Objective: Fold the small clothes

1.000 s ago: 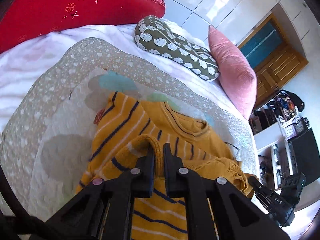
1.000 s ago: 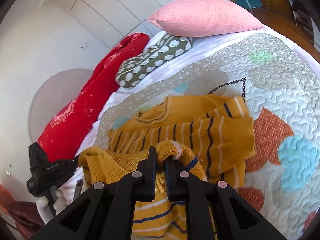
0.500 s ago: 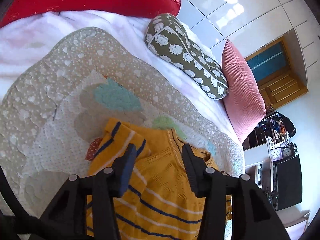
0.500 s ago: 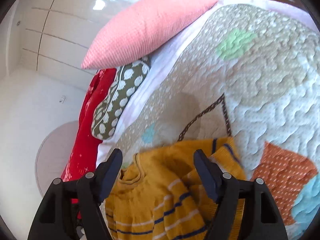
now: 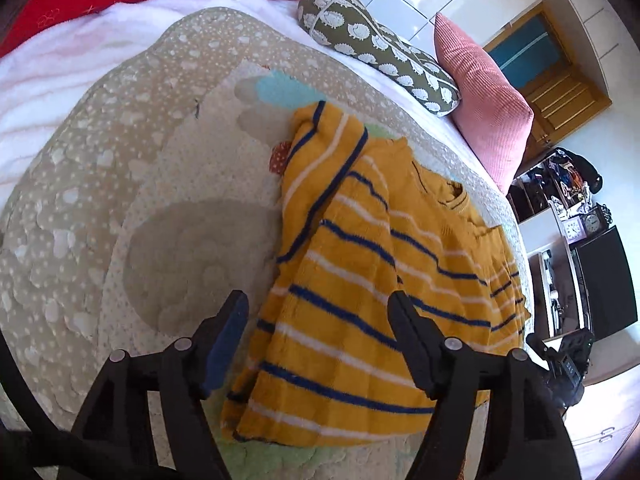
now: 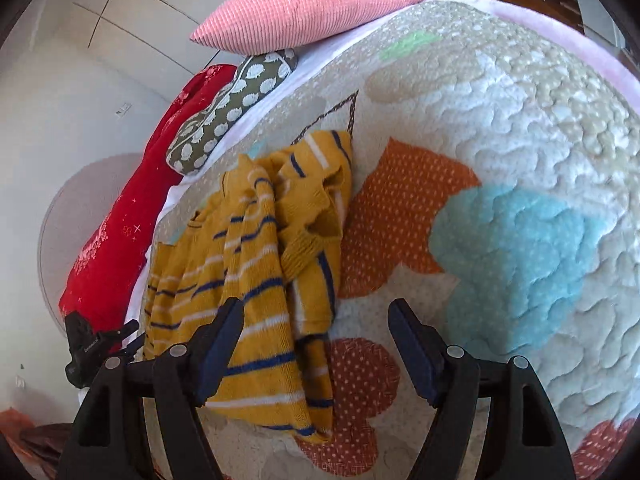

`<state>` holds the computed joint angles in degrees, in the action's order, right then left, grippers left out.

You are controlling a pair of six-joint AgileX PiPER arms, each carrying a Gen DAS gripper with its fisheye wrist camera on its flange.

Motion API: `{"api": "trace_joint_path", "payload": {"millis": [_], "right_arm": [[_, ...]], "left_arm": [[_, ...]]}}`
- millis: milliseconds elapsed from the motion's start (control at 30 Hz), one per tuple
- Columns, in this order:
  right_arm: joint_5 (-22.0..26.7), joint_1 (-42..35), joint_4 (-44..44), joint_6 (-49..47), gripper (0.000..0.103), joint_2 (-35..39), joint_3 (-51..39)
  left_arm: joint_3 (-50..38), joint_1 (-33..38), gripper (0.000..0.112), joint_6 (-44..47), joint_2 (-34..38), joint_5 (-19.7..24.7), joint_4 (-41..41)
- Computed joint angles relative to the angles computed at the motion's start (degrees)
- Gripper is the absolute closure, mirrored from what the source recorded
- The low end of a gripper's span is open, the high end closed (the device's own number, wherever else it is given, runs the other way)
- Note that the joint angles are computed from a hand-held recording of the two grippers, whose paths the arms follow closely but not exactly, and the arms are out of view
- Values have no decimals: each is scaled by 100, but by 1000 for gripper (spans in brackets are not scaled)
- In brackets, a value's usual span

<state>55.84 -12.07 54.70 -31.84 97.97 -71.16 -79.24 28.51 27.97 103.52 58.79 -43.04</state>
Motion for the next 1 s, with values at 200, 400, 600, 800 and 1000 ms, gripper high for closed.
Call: {"api": "trace_joint_path", "payload": {"millis": [200, 400, 600, 800, 1000], "right_arm": [[-593, 703, 318, -237, 23, 180, 20], [-569, 1171, -128, 196, 77, 323, -281], [317, 469, 143, -107, 80, -367, -27], [983, -569, -192, -889, 78, -1424, 1165], [934, -1541, -696, -1289, 62, -2152, 1961]], "left_arm": [[-175, -678, 40, -317, 238, -305, 774], [-336, -1081, 98, -1133, -140, 4, 1547], [448, -954, 98, -1081, -1291, 573, 1290], [2297, -1430, 99, -1675, -2812, -37, 1945], [2812, -235, 98, -1059, -3559, 338, 1117]]}}
